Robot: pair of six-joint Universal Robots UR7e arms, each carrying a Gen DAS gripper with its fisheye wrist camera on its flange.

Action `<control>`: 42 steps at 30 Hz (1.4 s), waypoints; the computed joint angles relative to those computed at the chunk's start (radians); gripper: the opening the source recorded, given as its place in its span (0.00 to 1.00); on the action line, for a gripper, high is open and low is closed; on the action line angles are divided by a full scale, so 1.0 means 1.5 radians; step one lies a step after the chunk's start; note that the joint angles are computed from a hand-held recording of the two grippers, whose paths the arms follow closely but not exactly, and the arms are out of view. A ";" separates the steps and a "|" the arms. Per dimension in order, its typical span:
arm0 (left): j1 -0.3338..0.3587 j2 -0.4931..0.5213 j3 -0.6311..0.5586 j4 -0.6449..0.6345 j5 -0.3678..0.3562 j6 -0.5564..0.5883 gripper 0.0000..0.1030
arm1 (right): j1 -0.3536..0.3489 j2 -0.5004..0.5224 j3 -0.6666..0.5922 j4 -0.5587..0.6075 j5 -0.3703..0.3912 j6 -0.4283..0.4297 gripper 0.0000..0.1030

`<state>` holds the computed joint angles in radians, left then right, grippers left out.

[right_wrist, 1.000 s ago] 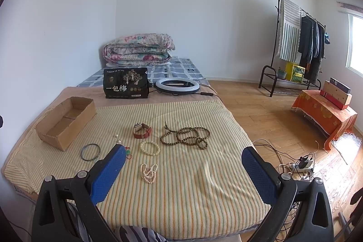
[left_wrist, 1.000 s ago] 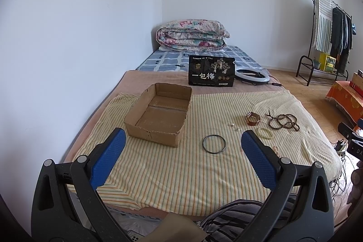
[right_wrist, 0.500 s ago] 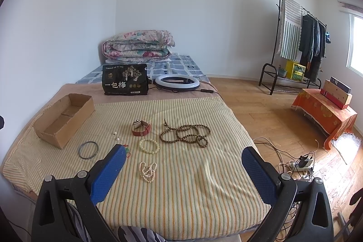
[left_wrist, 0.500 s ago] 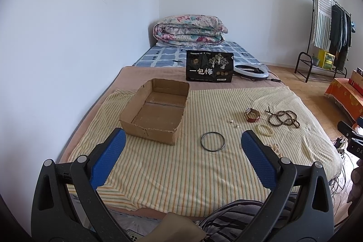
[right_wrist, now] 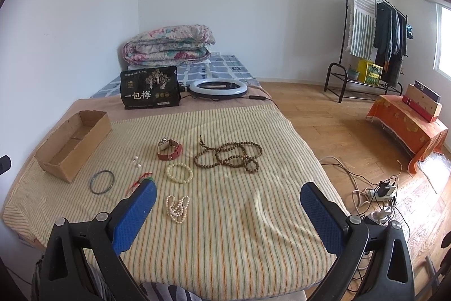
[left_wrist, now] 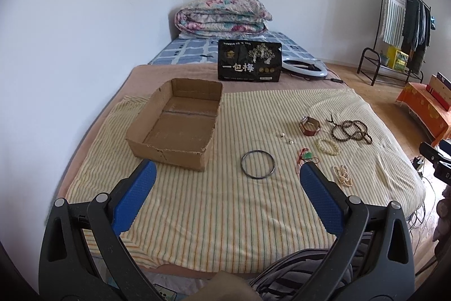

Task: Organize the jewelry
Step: 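Close the right gripper on the pearl necklace while the left gripper grasps the blue bangle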

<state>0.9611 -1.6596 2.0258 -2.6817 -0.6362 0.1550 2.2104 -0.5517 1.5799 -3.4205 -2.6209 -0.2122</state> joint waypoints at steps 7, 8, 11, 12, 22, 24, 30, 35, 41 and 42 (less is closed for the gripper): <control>0.045 0.052 -0.040 0.045 -0.073 0.008 1.00 | -0.027 -0.006 -0.003 0.078 0.029 0.036 1.00; 0.052 0.062 -0.047 0.054 -0.084 0.008 1.00 | -0.031 -0.006 -0.004 0.088 0.033 0.043 1.00; 0.069 0.094 -0.068 0.066 -0.111 0.015 1.00 | -0.043 -0.010 -0.006 0.121 0.056 0.067 1.00; 0.077 0.109 -0.078 0.072 -0.118 0.017 1.00 | -0.047 -0.010 -0.008 0.129 0.062 0.072 1.00; 0.146 0.236 -0.183 0.139 -0.150 0.011 0.97 | -0.081 0.010 -0.050 0.237 0.122 0.090 1.00; 0.157 0.254 -0.201 0.155 -0.151 0.015 0.97 | -0.088 0.014 -0.057 0.254 0.137 0.094 1.00; 0.173 0.297 -0.230 0.161 -0.126 0.018 0.92 | -0.104 0.038 -0.090 0.311 0.178 0.113 1.00; 0.181 0.323 -0.246 0.149 -0.102 0.020 0.92 | -0.112 0.054 -0.111 0.340 0.191 0.109 0.99; 0.190 0.345 -0.262 0.149 -0.083 0.017 0.91 | -0.120 0.066 -0.129 0.379 0.207 0.106 0.96; 0.193 0.348 -0.267 0.155 -0.086 0.012 0.91 | -0.121 0.070 -0.133 0.384 0.206 0.104 0.96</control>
<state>1.2509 -1.1370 1.6251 -2.4488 -0.7652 0.1731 2.0293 -0.4467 1.3799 -2.8449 -2.3117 -0.0568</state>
